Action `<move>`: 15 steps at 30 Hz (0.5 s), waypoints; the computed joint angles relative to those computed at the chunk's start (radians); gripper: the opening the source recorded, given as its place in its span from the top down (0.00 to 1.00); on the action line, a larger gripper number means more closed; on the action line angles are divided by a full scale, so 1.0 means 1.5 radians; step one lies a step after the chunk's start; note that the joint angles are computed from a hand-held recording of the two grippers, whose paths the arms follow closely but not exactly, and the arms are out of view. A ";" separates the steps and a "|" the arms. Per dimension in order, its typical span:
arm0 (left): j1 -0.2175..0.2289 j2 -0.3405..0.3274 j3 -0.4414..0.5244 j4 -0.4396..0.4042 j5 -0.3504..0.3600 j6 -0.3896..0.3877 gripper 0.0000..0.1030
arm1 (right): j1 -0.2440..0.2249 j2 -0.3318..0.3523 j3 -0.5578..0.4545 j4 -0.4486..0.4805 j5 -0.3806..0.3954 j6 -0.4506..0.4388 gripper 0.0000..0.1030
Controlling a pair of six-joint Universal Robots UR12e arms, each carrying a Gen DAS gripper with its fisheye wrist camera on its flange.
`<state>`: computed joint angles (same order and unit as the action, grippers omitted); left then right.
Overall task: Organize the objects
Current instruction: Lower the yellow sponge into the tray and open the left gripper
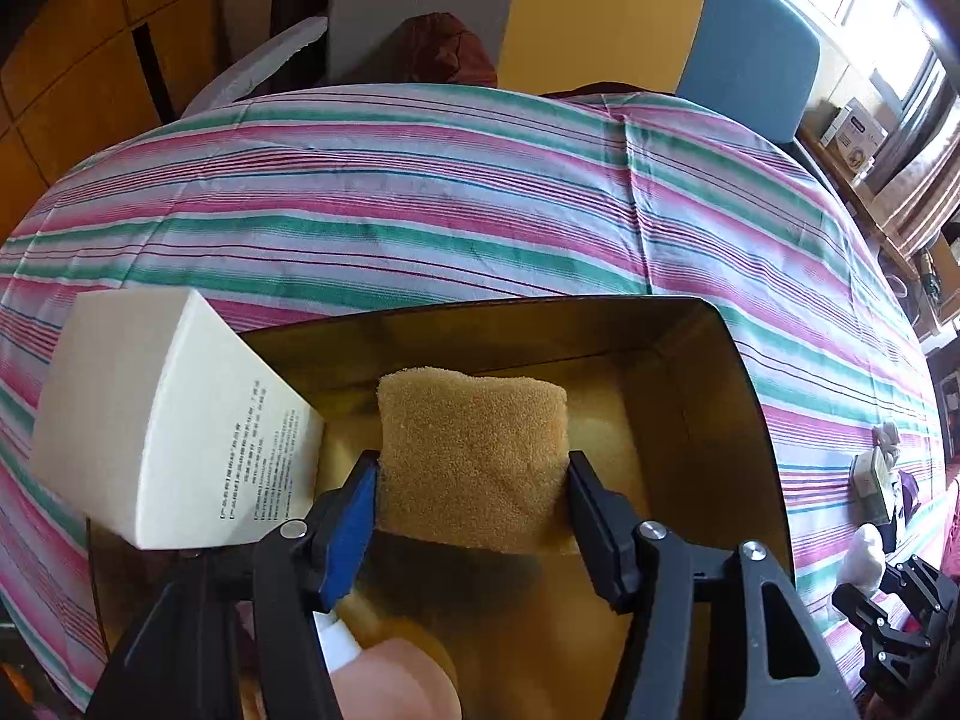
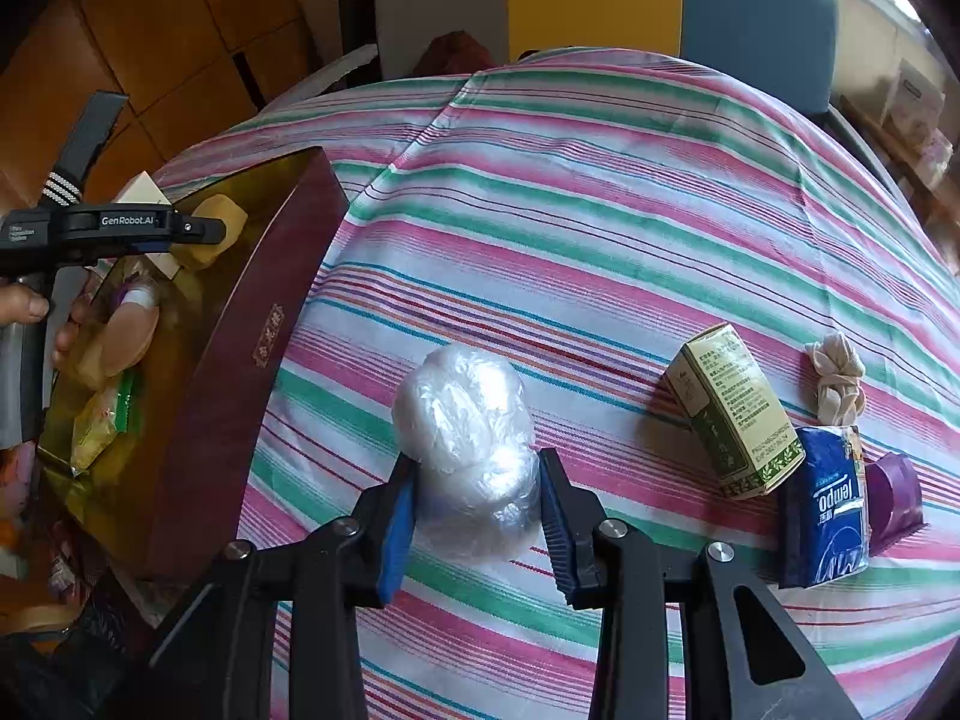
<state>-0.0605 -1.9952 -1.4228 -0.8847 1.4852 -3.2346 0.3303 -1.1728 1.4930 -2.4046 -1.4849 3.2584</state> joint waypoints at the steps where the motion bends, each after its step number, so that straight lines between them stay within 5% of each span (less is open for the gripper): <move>1: 0.000 -0.003 0.003 -0.004 0.000 0.006 0.38 | 0.000 0.000 0.000 0.001 0.000 0.000 0.63; 8: 0.001 0.002 0.000 -0.003 -0.005 0.015 0.27 | 0.000 0.001 -0.002 0.009 -0.004 0.003 0.63; 15: -0.007 0.016 -0.011 0.013 0.023 0.039 0.26 | 0.003 0.004 -0.006 0.023 -0.022 0.004 0.63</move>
<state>-0.0704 -1.9715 -1.4392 -0.8651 1.5199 -3.1755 0.3350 -1.1670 1.4837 -2.3709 -1.5177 3.2646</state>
